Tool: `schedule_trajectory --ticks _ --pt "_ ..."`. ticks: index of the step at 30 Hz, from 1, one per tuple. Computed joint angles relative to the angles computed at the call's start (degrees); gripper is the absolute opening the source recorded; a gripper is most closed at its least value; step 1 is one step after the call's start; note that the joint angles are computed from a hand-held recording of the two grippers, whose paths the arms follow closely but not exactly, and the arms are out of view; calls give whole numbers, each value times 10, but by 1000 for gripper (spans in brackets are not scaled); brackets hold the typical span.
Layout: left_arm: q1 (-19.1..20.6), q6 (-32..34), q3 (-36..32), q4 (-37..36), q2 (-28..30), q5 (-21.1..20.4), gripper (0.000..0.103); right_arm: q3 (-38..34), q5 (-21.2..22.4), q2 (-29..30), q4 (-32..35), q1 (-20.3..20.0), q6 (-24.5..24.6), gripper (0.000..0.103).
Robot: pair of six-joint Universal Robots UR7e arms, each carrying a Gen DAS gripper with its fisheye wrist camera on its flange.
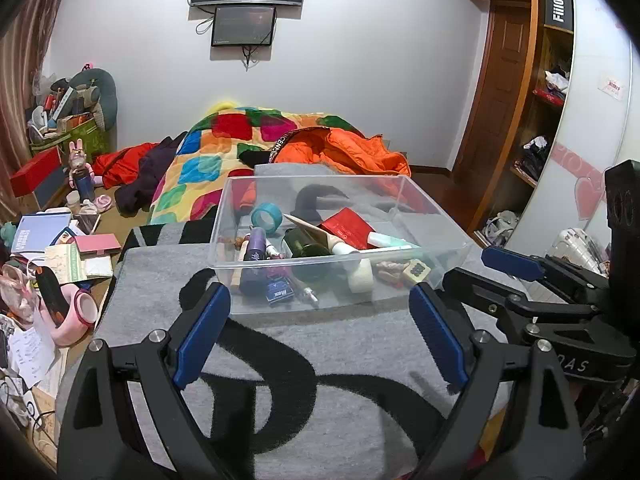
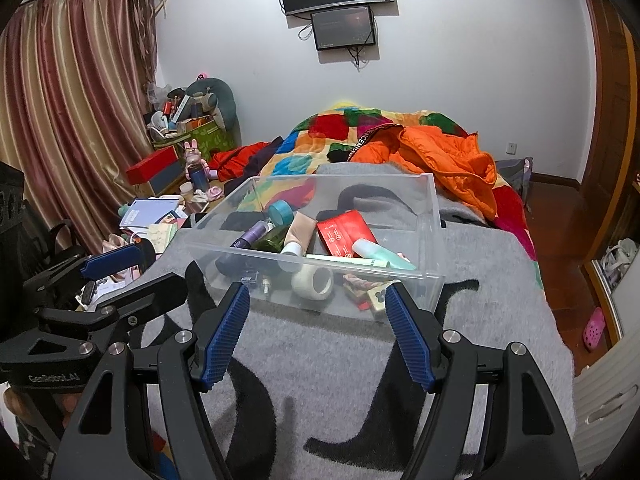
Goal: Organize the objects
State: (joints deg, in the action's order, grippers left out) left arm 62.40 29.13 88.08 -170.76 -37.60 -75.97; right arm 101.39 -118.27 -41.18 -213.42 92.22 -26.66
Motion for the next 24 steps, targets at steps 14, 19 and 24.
schedule_trajectory --ticks 14,19,24 --pt "5 -21 -8 11 3 -5 96 6 -1 -3 0 -4 11 67" --pt "7 -30 -15 31 3 -4 96 6 -2 -4 1 -4 12 67" --pt "8 -40 -15 26 1 -1 96 6 0 -4 2 -5 15 68"
